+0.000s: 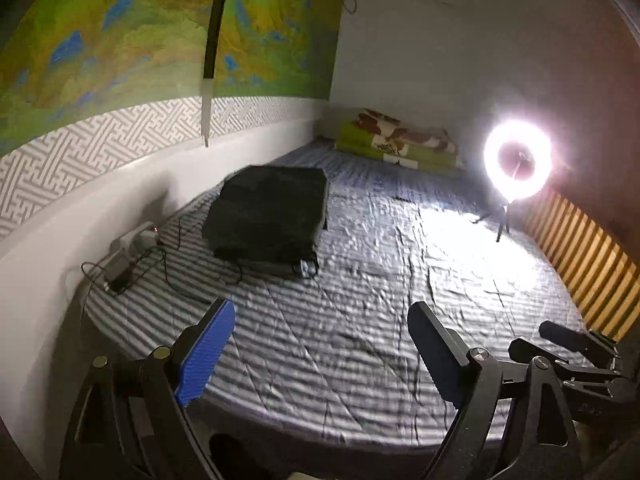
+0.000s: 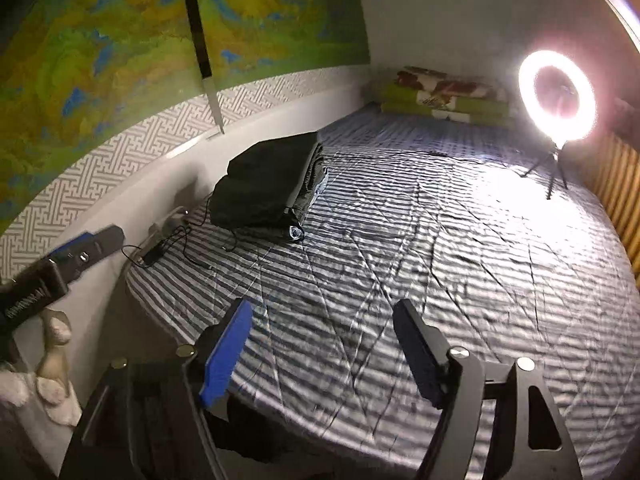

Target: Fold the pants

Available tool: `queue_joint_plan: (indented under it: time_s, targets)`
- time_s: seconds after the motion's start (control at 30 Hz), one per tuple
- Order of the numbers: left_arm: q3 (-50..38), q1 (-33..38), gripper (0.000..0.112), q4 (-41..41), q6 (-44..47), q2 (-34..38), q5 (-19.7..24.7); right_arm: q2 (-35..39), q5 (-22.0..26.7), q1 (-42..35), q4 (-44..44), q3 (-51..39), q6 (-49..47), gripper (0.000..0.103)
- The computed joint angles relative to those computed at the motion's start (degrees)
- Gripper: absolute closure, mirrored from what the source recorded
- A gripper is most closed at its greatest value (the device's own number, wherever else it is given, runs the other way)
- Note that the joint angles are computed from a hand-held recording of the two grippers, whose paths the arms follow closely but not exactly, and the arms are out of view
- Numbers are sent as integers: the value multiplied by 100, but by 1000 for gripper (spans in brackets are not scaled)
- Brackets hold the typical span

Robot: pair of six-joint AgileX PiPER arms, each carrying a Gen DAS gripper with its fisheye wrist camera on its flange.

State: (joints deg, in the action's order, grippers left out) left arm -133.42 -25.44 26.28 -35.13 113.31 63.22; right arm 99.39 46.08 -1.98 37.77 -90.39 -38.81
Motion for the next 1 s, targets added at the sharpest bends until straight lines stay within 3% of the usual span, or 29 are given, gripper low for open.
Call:
queue_joint_plan:
  time_s: [0.1,0.27,0.6,1.0]
  targets:
    - [567,-191,21,16,-27,-285,-11,-397,-387,26,-52,694,-99,28]
    - [1389,-444,16,380,-516,-723,-106,-663,-352,-180,393,1316,-384,27]
    - [1391,-520,13,410,-471,-705,144,-859,-432,-424,722,1738,-983,27]
    - [1467,-287,13,114,-311,-570,-311,-875,-899,-92,117,1745,-402,27]
